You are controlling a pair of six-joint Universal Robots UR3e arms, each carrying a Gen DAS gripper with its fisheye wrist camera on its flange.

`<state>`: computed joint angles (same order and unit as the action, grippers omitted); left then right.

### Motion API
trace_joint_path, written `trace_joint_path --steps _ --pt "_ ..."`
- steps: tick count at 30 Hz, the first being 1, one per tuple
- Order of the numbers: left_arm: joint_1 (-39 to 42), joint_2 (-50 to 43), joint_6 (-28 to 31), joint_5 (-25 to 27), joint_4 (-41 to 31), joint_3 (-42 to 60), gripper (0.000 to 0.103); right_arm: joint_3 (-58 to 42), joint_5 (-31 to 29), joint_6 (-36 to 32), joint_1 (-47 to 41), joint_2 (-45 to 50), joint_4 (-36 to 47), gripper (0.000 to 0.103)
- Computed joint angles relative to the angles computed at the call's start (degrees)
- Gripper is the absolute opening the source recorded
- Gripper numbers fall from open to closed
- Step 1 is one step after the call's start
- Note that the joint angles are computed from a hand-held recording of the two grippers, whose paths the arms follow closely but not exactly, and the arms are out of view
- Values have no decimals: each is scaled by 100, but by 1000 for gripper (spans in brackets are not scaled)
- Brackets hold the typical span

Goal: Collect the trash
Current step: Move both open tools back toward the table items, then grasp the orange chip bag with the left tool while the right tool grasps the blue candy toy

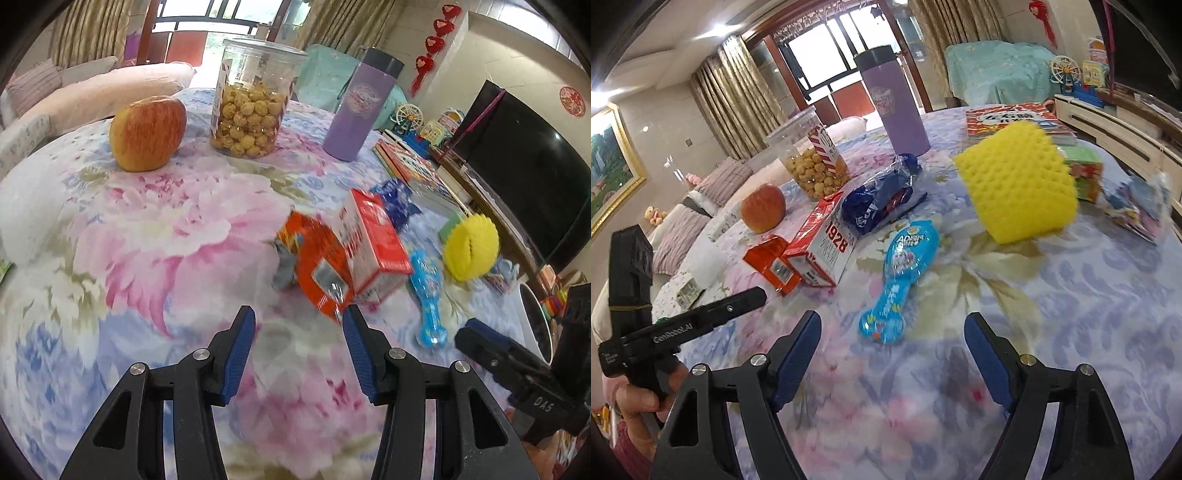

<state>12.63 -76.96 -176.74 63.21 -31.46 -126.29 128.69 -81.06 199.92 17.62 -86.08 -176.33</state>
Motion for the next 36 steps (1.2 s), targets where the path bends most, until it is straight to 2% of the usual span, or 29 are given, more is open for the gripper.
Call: trace_joint_path --steps 4,7,8,9,10,11,12,14,21,23,25,26,27,28,29,34,35,36 --pt "-57 -528 -104 11 344 221 49 -522 -200 23 122 521 134 66" --pt "-175 -975 -210 83 668 407 47 -1092 -363 -42 263 954 570 57" --pt "-205 -1091 -219 80 791 428 42 -1221 -487 -63 339 1045 663 54" --pt "-237 -1141 -220 96 842 432 27 -1343 -619 -103 423 1120 732 50" --pt "-279 -1229 -196 107 849 473 19 -1433 -691 -135 476 1163 802 46" --pt "-327 -1342 -159 99 863 517 8 -1499 -770 -163 529 1188 879 35" --pt "-351 -1372 -138 117 909 511 4 -1485 -782 -175 539 1181 886 27" --pt "-423 -1365 -100 195 1061 458 2 -1334 -670 -172 466 1082 809 17" --pt "-359 -1055 10 128 1006 223 0 -736 -293 -132 267 664 418 17" --pt "-337 -986 -4 152 878 224 4 -610 -224 -147 230 569 353 17" --pt "-351 -892 -41 198 792 223 11 -463 -179 -135 210 435 305 17" --pt "-383 -893 -119 288 802 253 22 -409 -167 -132 209 365 305 17" --pt "-420 -839 -195 385 801 253 38 -359 -122 -138 187 311 305 17" --pt "-457 -815 -263 463 800 269 46 -306 -56 -136 159 259 303 17" --pt "-483 -802 -354 518 891 262 49 -257 -5 -129 136 220 290 17" --pt "-768 -1111 -627 851 1220 523 48 -24 124 -104 -3 52 269 17" --pt "-891 -1246 -658 1032 1329 617 38 13 141 -86 -33 27 259 17" --pt "-950 -1360 -645 1098 1389 683 11 38 133 -73 -35 1 253 17"
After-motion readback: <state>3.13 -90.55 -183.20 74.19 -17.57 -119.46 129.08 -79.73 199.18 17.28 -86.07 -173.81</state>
